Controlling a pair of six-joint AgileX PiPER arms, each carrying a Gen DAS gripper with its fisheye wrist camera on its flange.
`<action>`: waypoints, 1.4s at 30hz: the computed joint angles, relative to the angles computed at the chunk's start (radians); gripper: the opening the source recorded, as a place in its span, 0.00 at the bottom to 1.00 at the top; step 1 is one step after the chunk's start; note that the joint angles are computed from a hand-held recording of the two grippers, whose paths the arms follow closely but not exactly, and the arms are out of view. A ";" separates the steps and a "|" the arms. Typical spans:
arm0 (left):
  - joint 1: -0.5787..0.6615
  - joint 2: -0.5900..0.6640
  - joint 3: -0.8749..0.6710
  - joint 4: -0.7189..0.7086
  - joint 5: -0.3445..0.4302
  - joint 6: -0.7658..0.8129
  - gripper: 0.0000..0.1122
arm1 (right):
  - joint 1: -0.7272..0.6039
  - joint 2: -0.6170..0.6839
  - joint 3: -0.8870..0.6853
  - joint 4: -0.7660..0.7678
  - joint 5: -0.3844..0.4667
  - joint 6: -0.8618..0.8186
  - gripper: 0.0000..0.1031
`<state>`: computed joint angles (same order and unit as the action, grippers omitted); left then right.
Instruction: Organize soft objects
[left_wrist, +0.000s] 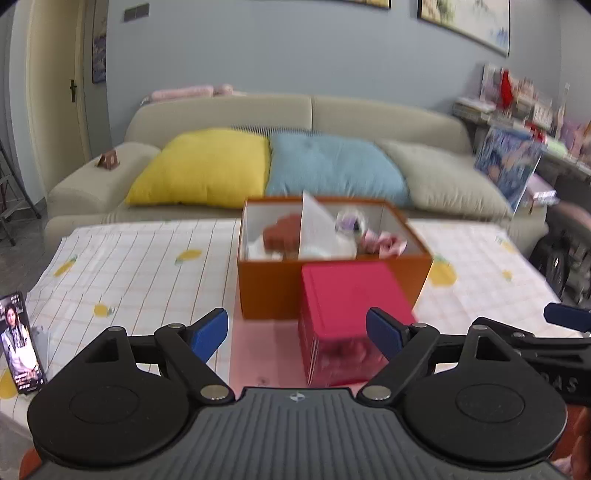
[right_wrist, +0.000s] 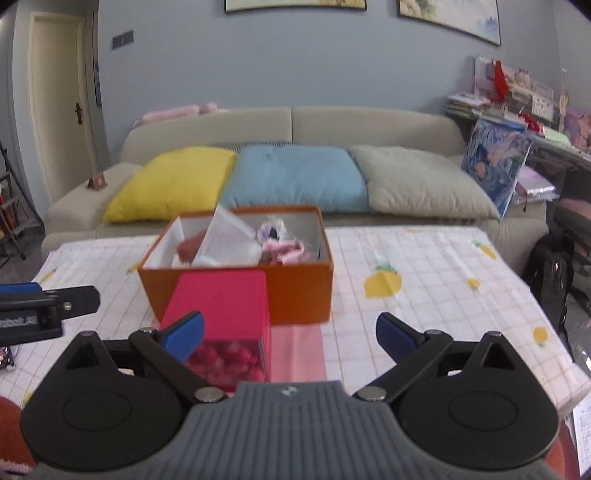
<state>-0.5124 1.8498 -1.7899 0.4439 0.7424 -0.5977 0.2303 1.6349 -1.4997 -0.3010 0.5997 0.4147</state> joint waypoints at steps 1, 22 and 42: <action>-0.003 0.005 0.000 -0.001 0.008 0.009 0.88 | 0.001 -0.003 0.014 0.008 -0.007 -0.017 0.95; -0.019 0.017 0.022 -0.013 0.053 0.040 0.88 | -0.013 0.018 0.025 0.030 0.016 -0.020 0.97; -0.009 0.018 0.018 -0.026 0.056 0.057 0.88 | -0.008 0.035 0.006 0.047 0.036 -0.046 0.97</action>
